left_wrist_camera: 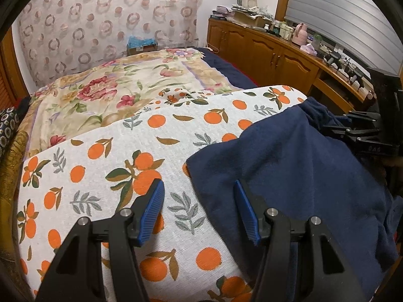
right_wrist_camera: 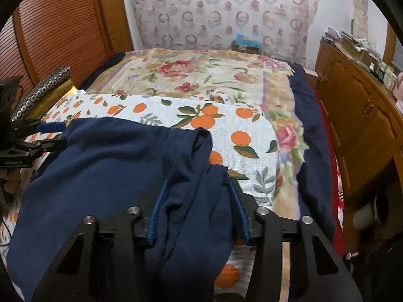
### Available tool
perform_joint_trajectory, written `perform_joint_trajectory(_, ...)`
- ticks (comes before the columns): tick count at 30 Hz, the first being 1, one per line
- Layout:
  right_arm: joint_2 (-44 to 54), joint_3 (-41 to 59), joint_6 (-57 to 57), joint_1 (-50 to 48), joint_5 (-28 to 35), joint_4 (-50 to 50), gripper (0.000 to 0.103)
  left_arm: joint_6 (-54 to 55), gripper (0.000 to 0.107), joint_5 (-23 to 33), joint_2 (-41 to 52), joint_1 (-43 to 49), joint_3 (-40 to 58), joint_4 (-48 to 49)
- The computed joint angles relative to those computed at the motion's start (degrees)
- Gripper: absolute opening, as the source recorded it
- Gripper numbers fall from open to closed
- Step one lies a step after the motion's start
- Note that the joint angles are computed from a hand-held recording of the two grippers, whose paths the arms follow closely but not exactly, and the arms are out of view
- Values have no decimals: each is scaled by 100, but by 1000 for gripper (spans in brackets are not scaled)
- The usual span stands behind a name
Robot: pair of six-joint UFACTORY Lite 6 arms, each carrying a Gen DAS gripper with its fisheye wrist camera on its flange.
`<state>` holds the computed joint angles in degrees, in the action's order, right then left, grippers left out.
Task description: Fold small clothes
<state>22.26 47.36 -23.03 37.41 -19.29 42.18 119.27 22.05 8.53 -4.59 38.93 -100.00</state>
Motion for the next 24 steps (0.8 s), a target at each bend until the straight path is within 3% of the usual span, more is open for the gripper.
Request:
perform_joint_trajectory(3,-2,-1,378,-20,56,-477,26,158,57,-26,-29,-46,-44,-174)
perform_joint_trajectory(12,13,26,102,63,28,-222,18,161,56,174,-54,-53,-101,-60)
perform_joint_trajectory(13,-6,21,-80,114,-10,-31,17,18,40,325,-65,-10,-104,175)
perform_joint_trajectory(17,-269,-113,-560,437,-180,463,15,-617,16,512,-163,5,-72,848)
perform_joint_trajectory(19,-542,-254,-639,581,-235,609,15,-1070,4,866,-222,192,-28,1305)
perform_joint_trajectory(24,-1370,-547,-1726,1144,-651,1999,14,-1597,2,1497,-1477,507,-551,1672)
